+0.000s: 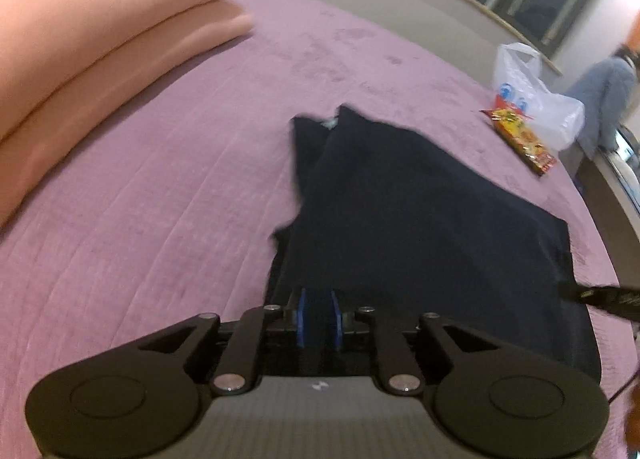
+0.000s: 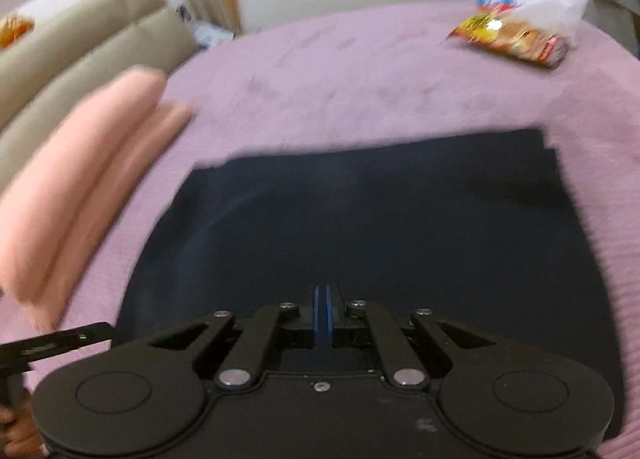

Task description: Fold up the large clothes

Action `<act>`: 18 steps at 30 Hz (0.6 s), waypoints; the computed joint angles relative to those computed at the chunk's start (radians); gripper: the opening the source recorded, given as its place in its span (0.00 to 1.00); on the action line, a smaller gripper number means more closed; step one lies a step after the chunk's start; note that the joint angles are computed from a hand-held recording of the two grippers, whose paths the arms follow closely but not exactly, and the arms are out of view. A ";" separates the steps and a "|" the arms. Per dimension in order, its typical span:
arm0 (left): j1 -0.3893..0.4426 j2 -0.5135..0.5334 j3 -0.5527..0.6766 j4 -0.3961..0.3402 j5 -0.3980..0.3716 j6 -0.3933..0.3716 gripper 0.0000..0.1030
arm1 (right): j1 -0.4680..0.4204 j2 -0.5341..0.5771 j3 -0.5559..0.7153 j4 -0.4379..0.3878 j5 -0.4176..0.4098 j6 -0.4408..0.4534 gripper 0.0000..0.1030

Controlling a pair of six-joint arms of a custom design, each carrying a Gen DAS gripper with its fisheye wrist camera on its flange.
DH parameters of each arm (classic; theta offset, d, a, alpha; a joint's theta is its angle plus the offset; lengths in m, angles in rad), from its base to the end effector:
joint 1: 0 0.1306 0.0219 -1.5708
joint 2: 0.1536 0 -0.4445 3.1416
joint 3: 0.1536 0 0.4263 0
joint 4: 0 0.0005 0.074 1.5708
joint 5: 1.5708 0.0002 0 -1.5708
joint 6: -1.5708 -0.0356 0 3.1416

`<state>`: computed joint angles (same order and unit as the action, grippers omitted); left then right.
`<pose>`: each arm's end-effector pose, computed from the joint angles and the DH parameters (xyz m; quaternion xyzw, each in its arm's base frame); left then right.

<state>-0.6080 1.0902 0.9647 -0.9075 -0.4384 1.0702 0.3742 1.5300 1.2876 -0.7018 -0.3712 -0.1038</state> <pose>0.3008 -0.1915 0.4068 -0.2718 0.9027 -0.0529 0.3292 0.5060 0.2120 0.3830 -0.1824 0.9188 0.2423 0.2527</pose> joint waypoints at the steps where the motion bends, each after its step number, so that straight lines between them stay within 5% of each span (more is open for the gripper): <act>1: -0.015 -0.016 -0.017 -0.014 0.001 0.047 0.18 | 0.012 0.014 -0.006 -0.011 0.000 -0.011 0.03; 3: -0.037 -0.046 -0.048 -0.031 -0.001 0.138 0.20 | 0.037 0.026 -0.025 0.000 0.046 -0.042 0.03; 6: -0.069 -0.090 -0.092 -0.034 -0.016 0.271 0.43 | 0.018 0.055 0.008 -0.039 -0.004 -0.147 0.00; 14: -0.043 -0.163 -0.278 0.317 0.095 0.431 0.53 | 0.073 0.055 0.030 -0.084 0.114 -0.092 0.00; 18: -0.024 -0.142 -0.331 0.473 0.044 0.467 0.54 | 0.070 0.060 0.026 -0.072 0.112 -0.128 0.00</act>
